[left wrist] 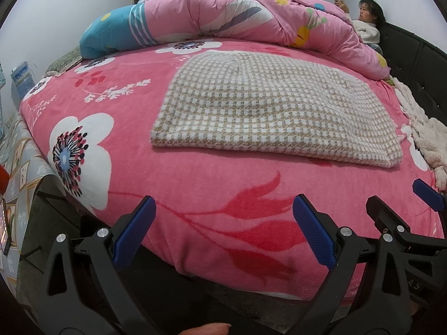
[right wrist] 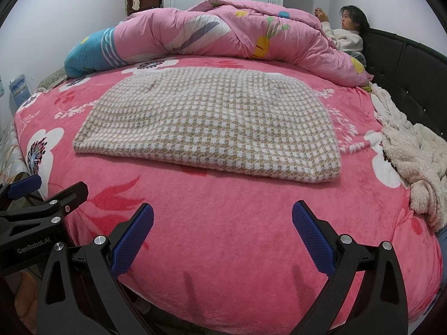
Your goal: Fold large clothes
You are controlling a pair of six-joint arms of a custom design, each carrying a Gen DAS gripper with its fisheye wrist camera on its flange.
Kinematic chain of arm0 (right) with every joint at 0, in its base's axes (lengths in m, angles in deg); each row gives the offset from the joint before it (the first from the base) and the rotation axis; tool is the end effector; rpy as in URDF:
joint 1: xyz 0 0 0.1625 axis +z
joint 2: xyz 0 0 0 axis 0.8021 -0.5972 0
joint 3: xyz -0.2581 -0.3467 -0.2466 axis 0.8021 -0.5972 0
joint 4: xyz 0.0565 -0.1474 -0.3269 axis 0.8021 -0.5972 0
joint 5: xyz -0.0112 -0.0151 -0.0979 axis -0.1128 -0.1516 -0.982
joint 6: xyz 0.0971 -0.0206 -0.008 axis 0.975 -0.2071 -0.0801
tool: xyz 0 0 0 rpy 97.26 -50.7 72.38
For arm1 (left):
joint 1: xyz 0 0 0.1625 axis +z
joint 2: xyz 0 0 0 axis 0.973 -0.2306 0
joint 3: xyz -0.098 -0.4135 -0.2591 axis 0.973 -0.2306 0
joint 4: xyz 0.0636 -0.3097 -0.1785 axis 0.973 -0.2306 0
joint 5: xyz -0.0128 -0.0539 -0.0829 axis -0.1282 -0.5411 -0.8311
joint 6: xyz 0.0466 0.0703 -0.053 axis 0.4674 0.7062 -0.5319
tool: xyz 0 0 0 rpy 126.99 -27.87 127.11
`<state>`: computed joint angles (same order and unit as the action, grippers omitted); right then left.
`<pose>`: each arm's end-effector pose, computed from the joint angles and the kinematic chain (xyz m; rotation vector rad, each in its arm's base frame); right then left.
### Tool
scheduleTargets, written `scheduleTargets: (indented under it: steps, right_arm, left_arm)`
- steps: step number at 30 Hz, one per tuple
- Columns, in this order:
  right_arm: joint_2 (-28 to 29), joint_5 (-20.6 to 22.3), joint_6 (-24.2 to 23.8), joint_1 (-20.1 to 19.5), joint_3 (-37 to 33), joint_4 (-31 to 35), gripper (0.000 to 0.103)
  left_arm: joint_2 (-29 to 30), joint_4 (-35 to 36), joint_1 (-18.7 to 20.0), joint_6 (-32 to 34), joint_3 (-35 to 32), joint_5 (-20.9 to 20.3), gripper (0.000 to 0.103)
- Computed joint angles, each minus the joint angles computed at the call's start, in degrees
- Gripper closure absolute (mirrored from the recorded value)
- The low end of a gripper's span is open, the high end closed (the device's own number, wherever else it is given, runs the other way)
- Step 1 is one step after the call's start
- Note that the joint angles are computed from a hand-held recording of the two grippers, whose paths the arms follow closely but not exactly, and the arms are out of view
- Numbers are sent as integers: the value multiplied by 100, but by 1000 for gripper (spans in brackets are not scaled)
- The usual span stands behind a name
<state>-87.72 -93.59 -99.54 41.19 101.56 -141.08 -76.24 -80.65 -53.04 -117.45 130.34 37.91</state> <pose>0.1168 -0.3911 0.2629 0.6066 -2.2457 0.8130 -0.3120 -0.3709 0.0776 0.1772 2.2169 -0.8696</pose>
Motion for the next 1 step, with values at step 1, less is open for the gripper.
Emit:
scheduleTargets:
  steps: [1]
  right_arm:
    - [0,0,0,0,0,0,7]
  left_arm:
    - [2,7,1,-4,-3,2,8]
